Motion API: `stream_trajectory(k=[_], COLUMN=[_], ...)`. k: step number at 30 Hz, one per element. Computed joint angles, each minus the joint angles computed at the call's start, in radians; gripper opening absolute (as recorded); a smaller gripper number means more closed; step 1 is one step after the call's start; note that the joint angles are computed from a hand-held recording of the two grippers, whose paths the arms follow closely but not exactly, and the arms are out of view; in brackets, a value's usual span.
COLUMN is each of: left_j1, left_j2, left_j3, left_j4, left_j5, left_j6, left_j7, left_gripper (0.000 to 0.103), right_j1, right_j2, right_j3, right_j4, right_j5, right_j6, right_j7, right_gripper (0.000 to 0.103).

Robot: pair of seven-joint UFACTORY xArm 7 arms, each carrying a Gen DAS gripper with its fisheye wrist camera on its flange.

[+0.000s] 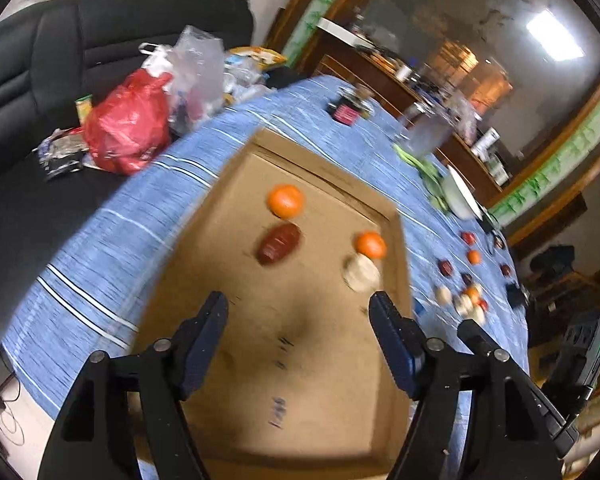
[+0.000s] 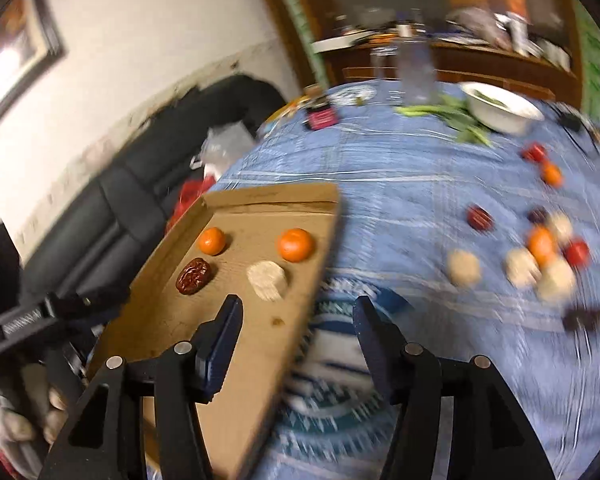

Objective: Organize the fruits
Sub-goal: 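Move both open tools back over the remaining fruit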

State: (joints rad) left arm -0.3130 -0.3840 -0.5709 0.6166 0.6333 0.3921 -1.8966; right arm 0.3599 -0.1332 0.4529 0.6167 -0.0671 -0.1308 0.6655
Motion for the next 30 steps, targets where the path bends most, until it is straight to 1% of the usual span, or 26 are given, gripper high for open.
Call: stream_trajectory(k=[1,3,4,5,8,10,14,16,20,24,26,30], left_j1=[0.004,0.008,0.008,0.001,-0.024,-0.050,-0.118,-0.155,-0.218,-0.266,-0.286,-0.323], left_j2=[0.014,0.053,0.078,0.111,0.219,0.290,0.399,0.440,0.487,0.508,0.517,0.539], left_j3=[-0.016,-0.044,-0.054,-0.064,-0.088,-0.091,-0.074,-0.061,-0.025,0.020,0.045,0.097], left_j4=[0.018,0.064,0.091,0.124,0.222,0.280,0.376,0.418,0.468,0.485,0.486,0.492], left_j5=[0.012,0.050,0.075,0.103,0.186,0.230,0.275,0.287,0.286,0.271,0.264,0.241], left_j6=[0.005,0.013,0.020,0.036,0.075,0.096,0.135,0.161,0.188,0.188,0.180,0.161], left_j7=[-0.005,-0.021,-0.029,-0.037,-0.060,-0.065,-0.044,-0.025,0.007,0.032,0.040,0.064], left_gripper=[0.072,0.072,0.072,0.072,0.072,0.072,0.072,0.072,0.073,0.073,0.073,0.073], right_j1=[0.047,0.101,0.113,0.105,0.031,0.009,-0.001,0.003,0.019,0.019,0.011,0.012], right_j2=[-0.042,-0.122,-0.161,-0.193,-0.331,-0.434,-0.602,-0.655,-0.701,-0.705,-0.693,-0.634], right_j3=[-0.051,-0.114,-0.131,-0.129,-0.071,-0.057,-0.070,-0.086,-0.125,-0.149,-0.151,-0.186], right_j4=[-0.053,-0.150,-0.190,-0.219,-0.306,-0.364,-0.444,-0.473,-0.519,-0.534,-0.533,-0.521], right_j5=[0.023,0.063,0.077,0.086,0.104,0.100,0.070,0.056,0.043,0.029,0.022,0.016], right_j6=[-0.021,-0.046,-0.046,-0.041,0.009,0.045,0.117,0.136,0.131,0.129,0.124,0.115], right_j7=[0.021,0.054,0.066,0.073,0.111,0.138,0.169,0.182,0.201,0.203,0.202,0.177], right_gripper=[0.062,0.062,0.062,0.062,0.062,0.063,0.069,0.070,0.070,0.070,0.070,0.070])
